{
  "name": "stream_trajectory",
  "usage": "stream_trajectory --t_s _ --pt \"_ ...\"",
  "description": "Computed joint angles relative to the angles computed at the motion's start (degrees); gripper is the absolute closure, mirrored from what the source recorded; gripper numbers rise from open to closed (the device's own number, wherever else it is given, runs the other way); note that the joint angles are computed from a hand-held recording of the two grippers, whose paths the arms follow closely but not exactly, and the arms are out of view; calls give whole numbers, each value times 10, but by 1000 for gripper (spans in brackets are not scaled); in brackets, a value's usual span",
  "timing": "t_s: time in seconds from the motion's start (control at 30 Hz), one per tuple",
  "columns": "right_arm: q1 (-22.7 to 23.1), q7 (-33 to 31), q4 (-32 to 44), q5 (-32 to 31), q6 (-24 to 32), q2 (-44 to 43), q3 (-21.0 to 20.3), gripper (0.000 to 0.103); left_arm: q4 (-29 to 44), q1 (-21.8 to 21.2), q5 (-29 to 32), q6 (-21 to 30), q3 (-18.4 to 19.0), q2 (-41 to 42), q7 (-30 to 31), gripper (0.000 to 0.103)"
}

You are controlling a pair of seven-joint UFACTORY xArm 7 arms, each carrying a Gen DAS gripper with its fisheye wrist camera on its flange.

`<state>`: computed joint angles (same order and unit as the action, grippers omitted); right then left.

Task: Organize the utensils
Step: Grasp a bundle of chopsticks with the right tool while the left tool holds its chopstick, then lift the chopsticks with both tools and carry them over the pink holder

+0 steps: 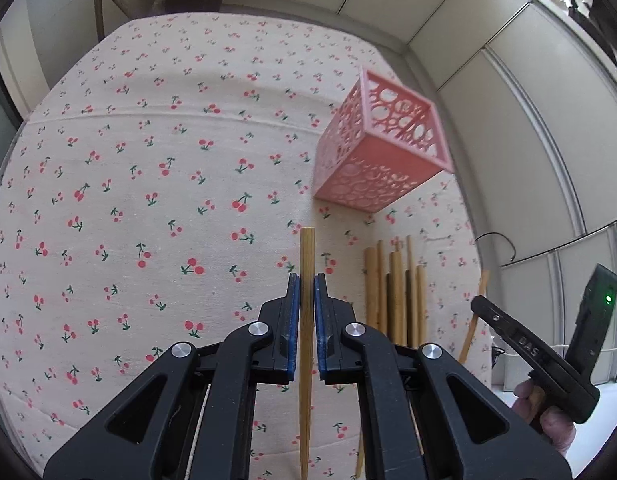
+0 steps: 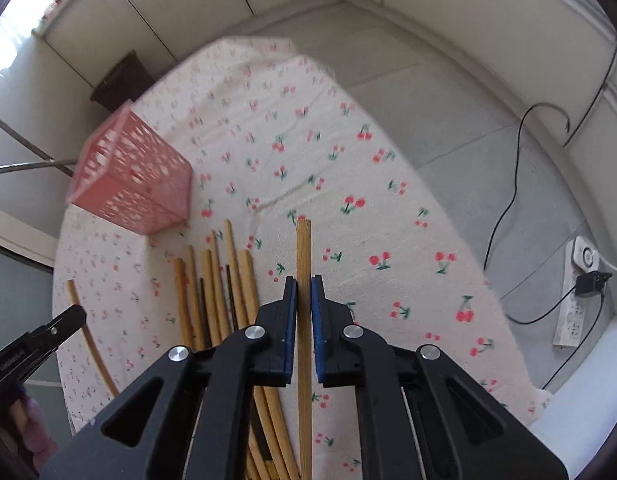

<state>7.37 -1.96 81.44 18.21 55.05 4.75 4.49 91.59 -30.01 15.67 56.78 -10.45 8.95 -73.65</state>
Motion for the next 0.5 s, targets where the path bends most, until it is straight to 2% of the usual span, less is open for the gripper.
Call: stream_trajectory --t_s 0.17,0.3,0.5 --pt "-4 -45 -31 44 -20 -73 -8 96 9 -14 27 23 -3 -3 -11 96" --pt "-6 -91 -49 94 -18 -125 -29 95 -5 -23 59 30 -9 -26 -45 95" --pt "-3 -130 -39 142 -3 -176 -56 95 76 -67 195 118 -34 -32 -92 96"
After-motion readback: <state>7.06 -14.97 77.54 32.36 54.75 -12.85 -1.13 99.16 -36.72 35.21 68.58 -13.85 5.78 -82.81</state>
